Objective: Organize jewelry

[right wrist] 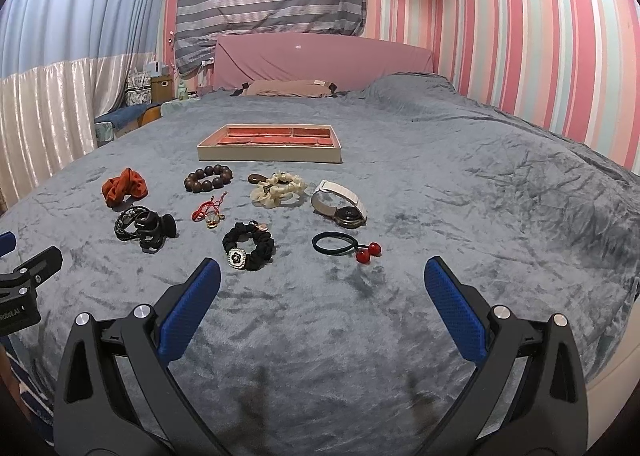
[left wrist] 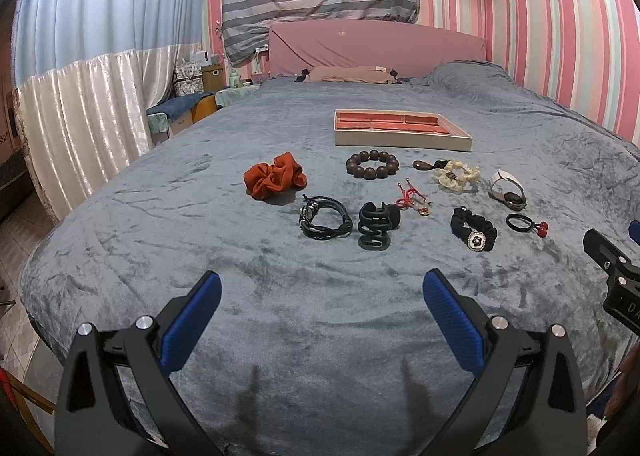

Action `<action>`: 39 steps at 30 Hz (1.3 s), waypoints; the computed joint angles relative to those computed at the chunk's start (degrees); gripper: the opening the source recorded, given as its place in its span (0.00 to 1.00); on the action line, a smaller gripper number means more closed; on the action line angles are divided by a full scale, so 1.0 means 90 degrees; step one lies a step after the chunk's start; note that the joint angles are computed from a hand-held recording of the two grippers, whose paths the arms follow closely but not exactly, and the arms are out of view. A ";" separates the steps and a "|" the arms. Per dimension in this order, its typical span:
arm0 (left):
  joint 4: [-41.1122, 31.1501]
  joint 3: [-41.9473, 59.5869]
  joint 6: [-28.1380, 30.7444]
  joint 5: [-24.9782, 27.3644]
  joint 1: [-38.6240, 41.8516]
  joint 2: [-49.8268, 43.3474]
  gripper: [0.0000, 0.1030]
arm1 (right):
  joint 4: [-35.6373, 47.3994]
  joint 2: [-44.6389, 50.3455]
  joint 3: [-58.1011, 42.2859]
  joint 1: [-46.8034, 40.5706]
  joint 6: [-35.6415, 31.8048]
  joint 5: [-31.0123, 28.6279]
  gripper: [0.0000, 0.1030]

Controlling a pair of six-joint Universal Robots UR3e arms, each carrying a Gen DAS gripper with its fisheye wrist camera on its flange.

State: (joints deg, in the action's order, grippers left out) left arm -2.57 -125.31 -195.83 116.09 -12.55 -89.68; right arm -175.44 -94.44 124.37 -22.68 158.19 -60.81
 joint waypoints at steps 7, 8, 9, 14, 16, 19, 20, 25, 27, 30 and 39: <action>-0.0043 -0.0002 -0.0002 -0.0005 0.0008 0.0037 0.96 | 0.0007 -0.0027 0.0023 -0.0016 -0.0013 0.0014 0.96; -0.0048 -0.0002 -0.0003 -0.0005 0.0009 0.0042 0.96 | 0.0027 -0.0028 0.0017 -0.0019 -0.0016 0.0019 0.96; -0.0041 -0.0008 -0.0008 -0.0003 0.0008 0.0040 0.96 | 0.0045 -0.0028 0.0010 -0.0018 -0.0015 0.0015 0.96; -0.0175 0.0086 -0.0045 -0.0011 0.0010 0.0052 0.96 | 0.0043 -0.0011 0.0003 0.0025 -0.0011 -0.0022 0.96; -0.0164 0.0075 -0.0030 -0.0024 0.0024 0.0062 0.96 | 0.0068 -0.0004 -0.0005 0.0022 -0.0027 -0.0021 0.96; -0.0169 0.0067 -0.0026 -0.0052 0.0040 0.0069 0.96 | 0.0070 -0.0009 -0.0006 0.0016 -0.0023 -0.0014 0.96; -0.0168 0.0074 -0.0039 -0.0033 0.0026 0.0052 0.96 | 0.0072 -0.0007 -0.0010 0.0024 -0.0022 -0.0030 0.96; -0.0160 0.0039 -0.0042 -0.0059 0.0050 0.0071 0.96 | -0.0009 0.0028 0.0054 0.0041 -0.0023 -0.0037 0.96; -0.0161 0.0006 -0.0036 -0.0109 0.0095 0.0106 0.96 | -0.0042 0.0057 0.0060 0.0057 -0.0025 -0.0051 0.96; -0.0158 -0.0037 -0.0029 -0.0131 0.0114 0.0145 0.96 | -0.0038 0.0062 0.0061 0.0060 -0.0031 -0.0055 0.96; -0.0119 -0.0087 -0.0026 -0.0144 0.0127 0.0154 0.96 | -0.0087 0.0086 0.0089 0.0071 -0.0024 -0.0073 0.96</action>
State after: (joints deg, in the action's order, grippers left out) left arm -3.64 -126.09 -196.06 114.79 -11.40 -88.29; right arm -176.23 -93.67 125.17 -22.04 157.98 -61.47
